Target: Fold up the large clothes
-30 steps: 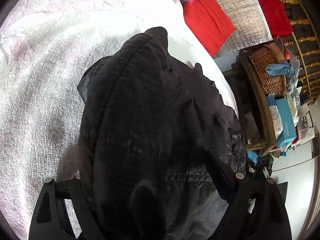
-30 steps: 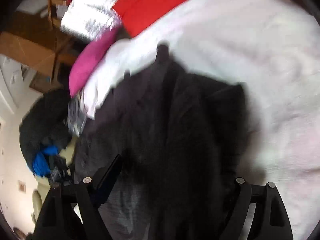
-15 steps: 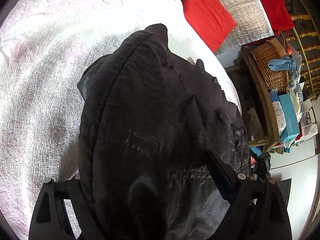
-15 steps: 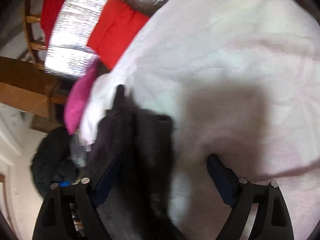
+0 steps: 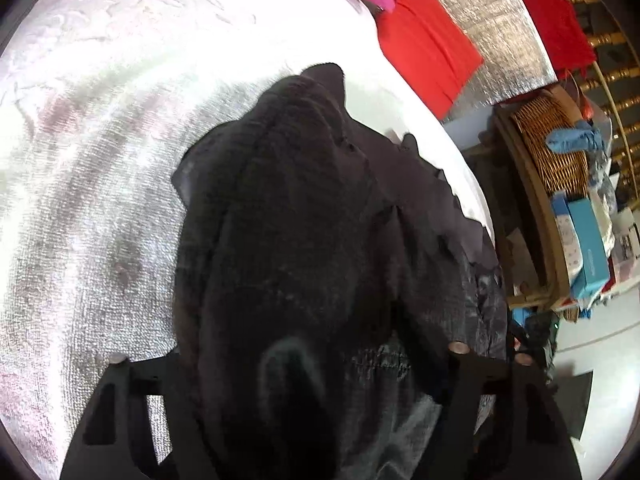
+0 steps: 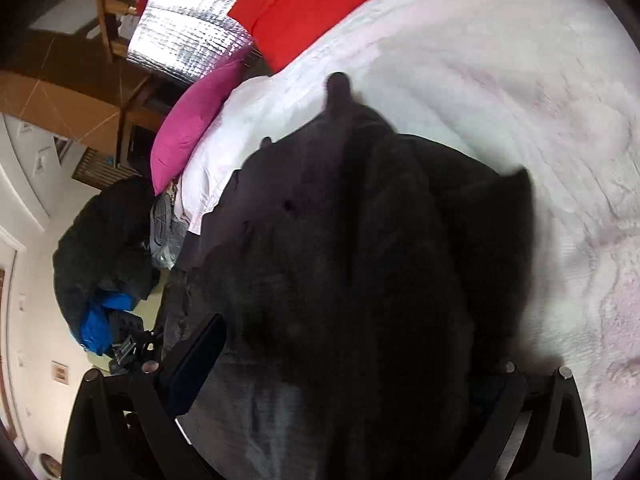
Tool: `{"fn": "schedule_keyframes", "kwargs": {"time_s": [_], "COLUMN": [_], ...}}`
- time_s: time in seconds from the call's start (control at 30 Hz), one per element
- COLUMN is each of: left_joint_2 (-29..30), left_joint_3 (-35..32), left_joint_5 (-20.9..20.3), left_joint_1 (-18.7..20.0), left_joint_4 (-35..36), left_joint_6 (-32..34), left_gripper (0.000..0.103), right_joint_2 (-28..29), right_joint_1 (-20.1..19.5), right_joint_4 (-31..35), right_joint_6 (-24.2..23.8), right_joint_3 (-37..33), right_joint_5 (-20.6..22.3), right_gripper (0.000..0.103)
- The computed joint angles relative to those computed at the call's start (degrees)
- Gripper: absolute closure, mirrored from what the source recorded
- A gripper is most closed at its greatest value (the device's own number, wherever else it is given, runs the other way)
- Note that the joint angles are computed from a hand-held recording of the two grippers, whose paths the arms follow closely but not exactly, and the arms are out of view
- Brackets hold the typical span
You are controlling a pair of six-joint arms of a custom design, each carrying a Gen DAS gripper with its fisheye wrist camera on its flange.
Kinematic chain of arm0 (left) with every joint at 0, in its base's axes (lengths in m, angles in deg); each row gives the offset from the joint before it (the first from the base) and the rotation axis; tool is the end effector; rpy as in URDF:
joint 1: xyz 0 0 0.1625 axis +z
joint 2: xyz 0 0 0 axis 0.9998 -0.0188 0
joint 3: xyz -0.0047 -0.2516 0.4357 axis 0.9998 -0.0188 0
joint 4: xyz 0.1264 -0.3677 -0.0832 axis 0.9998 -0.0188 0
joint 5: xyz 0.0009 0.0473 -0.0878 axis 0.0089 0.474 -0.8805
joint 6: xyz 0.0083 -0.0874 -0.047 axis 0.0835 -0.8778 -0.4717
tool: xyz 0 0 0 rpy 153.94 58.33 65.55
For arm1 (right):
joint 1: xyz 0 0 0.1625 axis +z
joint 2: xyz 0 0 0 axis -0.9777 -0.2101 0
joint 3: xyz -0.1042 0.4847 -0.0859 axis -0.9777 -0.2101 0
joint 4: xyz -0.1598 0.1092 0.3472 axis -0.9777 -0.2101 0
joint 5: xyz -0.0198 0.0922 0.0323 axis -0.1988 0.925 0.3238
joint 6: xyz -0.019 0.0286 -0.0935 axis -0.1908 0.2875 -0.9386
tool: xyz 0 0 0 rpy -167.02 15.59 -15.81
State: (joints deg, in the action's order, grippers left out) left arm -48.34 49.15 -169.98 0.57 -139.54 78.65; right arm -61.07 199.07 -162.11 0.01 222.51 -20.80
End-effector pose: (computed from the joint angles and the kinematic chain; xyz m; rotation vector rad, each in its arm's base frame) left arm 0.1378 -0.3352 0.4935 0.0124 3.0187 -0.5438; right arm 0.3110 -0.3013 0.1232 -0.0556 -3.0501 0.6373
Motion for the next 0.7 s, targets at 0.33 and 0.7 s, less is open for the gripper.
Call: {"fn": "schedule_keyframes", "kwargs": {"time_s": [0.33,0.7], "left_joint_2": [-3.9,-9.8], "left_joint_3": [1.6,1.8], "left_joint_5": [2.1,4.0], "left_joint_1": [-4.1,-5.7], "left_joint_4": [-2.5,0.7], "left_joint_6": [-0.9,0.8], "left_gripper": [0.068,0.065], "right_joint_2": [0.9,-0.2], "right_joint_1": [6.3,13.5], "right_joint_4": [0.6,4.4], "right_joint_6": [4.5,2.8], "right_joint_3": [-2.4,-4.2], "right_joint_5": [-7.0,-10.7], "right_gripper": [0.026,0.038]}}
